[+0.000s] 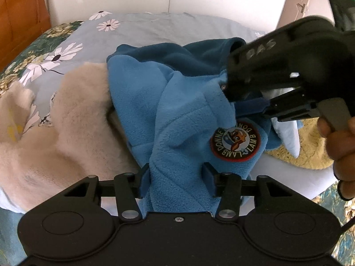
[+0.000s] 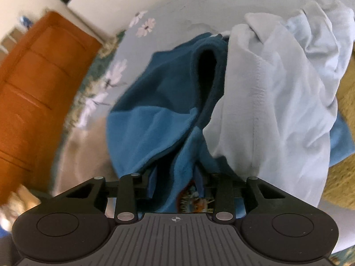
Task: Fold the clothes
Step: 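Close the left tool on the jacket collar while the right tool grips near the badge, then lift the blue fleece jacket off the pillow with both tools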
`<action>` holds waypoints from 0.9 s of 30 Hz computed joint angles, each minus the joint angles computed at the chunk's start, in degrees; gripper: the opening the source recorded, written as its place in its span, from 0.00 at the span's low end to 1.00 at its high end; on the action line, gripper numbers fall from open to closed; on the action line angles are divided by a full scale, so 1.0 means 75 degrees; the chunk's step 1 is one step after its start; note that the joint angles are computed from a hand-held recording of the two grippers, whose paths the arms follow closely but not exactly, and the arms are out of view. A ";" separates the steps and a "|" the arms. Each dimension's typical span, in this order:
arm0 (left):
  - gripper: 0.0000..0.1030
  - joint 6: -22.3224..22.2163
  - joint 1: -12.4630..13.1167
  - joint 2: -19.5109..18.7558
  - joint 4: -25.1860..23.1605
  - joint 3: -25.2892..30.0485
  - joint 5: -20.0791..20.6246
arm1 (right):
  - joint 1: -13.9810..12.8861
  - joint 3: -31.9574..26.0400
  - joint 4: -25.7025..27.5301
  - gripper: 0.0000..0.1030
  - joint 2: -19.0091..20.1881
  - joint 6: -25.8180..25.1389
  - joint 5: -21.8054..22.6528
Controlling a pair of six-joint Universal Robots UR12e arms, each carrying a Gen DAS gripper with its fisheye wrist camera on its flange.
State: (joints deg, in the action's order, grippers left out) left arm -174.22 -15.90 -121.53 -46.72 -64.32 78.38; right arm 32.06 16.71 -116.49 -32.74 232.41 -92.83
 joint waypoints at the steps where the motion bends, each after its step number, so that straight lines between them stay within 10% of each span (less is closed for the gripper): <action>1: 0.46 -0.0006 -0.0007 -0.0016 -0.0040 0.0027 0.0030 | -0.0002 -0.0228 0.0154 0.30 0.0122 0.0049 0.0008; 7: 0.31 -0.0328 0.0007 -0.0150 -0.0692 0.0396 -0.0003 | -0.0085 -0.1075 0.0667 0.27 0.0575 0.0478 0.0258; 11: 0.15 -0.0482 0.0024 -0.0164 -0.0937 0.0591 -0.0100 | -0.0106 0.0042 -0.0391 0.08 0.0028 0.0659 0.0308; 18: 0.11 -0.0305 0.0068 0.0194 -0.0244 0.0323 -0.0104 | -0.0120 0.1894 -0.2973 0.06 -0.0864 0.0842 0.0452; 27: 0.10 -0.0300 0.0329 0.0885 0.0295 0.0098 -0.0406 | -0.0005 0.1917 -0.4440 0.06 -0.1038 0.0567 0.0660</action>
